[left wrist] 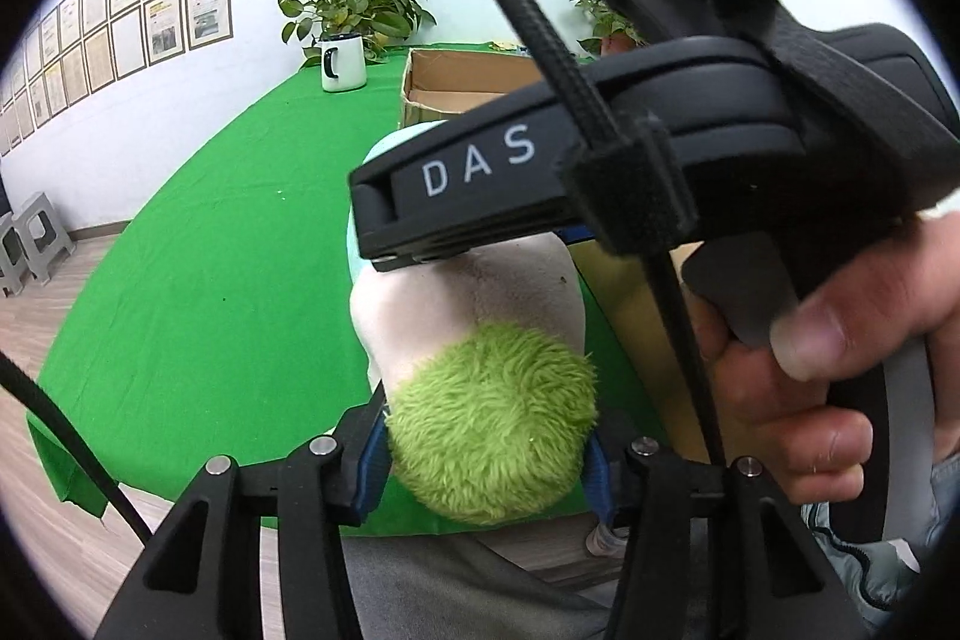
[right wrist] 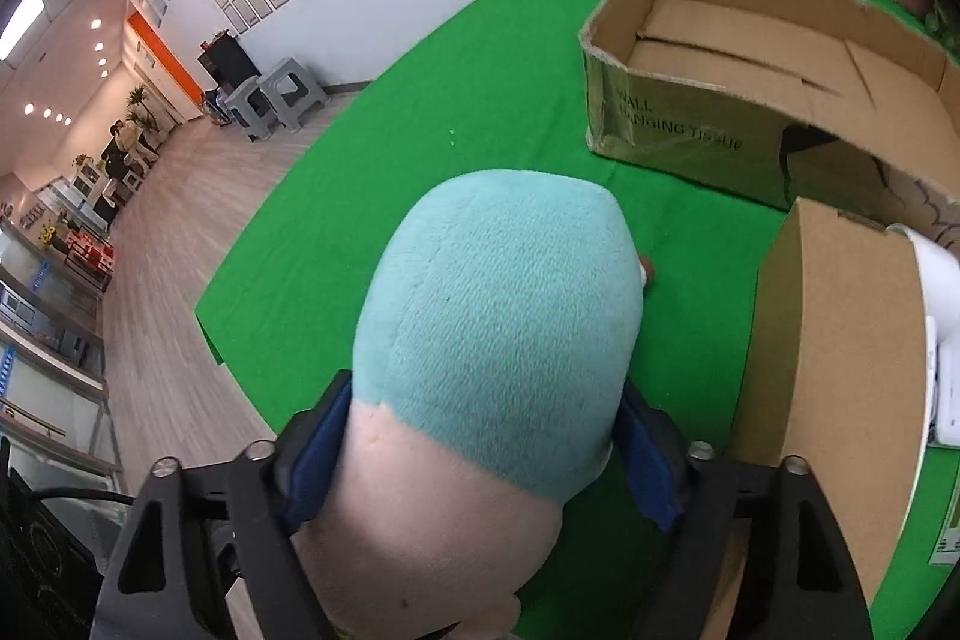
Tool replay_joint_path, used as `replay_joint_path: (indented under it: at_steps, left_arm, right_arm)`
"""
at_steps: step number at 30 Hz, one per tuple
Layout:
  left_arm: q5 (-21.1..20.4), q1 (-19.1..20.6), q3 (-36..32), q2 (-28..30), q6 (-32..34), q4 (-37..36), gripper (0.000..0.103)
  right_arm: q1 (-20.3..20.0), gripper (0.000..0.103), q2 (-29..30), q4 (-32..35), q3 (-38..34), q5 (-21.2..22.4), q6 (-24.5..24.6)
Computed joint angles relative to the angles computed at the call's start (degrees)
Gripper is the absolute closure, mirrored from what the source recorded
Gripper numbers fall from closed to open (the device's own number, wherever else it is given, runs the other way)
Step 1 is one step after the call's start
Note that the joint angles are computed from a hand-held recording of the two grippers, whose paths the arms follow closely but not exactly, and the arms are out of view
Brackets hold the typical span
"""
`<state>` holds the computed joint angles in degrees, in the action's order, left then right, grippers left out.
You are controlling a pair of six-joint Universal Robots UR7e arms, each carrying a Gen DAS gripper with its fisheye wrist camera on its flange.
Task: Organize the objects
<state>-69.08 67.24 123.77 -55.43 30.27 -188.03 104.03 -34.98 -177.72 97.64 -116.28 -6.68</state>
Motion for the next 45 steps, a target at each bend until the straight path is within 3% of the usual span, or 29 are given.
replay_joint_path:
  at_steps: [6,10,18,26,30,34,45]
  left_arm:
    - [-0.60,-1.63,-0.21,-0.89,0.50,-2.16,0.054]
    - [-1.30,-4.88,-1.75,-0.94,2.23,-5.44,0.054]
    - [-7.07,-9.63,-9.89,0.31,4.96,-6.77,0.054]
    - [-8.50,-12.46,-23.81,4.99,5.00,-0.41,0.054]
    - [-6.39,-12.59,-31.62,7.75,3.66,7.25,0.054]
    - [-4.12,-11.62,-35.85,9.70,2.39,12.74,0.054]
    - [-1.95,-7.94,-44.23,15.96,1.84,20.27,0.054]
  right_arm:
    - [1.08,0.038,-1.45,-5.99,2.19,0.79,-2.61]
    - [3.38,0.038,-4.84,-11.41,4.16,0.87,-5.32]
    - [10.55,0.038,-11.63,-15.18,0.95,-6.27,-13.57]
    - [16.05,0.038,-16.81,-7.32,-7.78,-11.01,-17.17]
    - [14.87,0.038,-16.64,2.68,-16.46,-9.71,-16.62]
    - [10.78,0.038,-11.40,13.05,-29.29,-6.16,-15.98]
    - [1.85,0.038,-0.58,22.10,-44.32,2.15,-14.02]
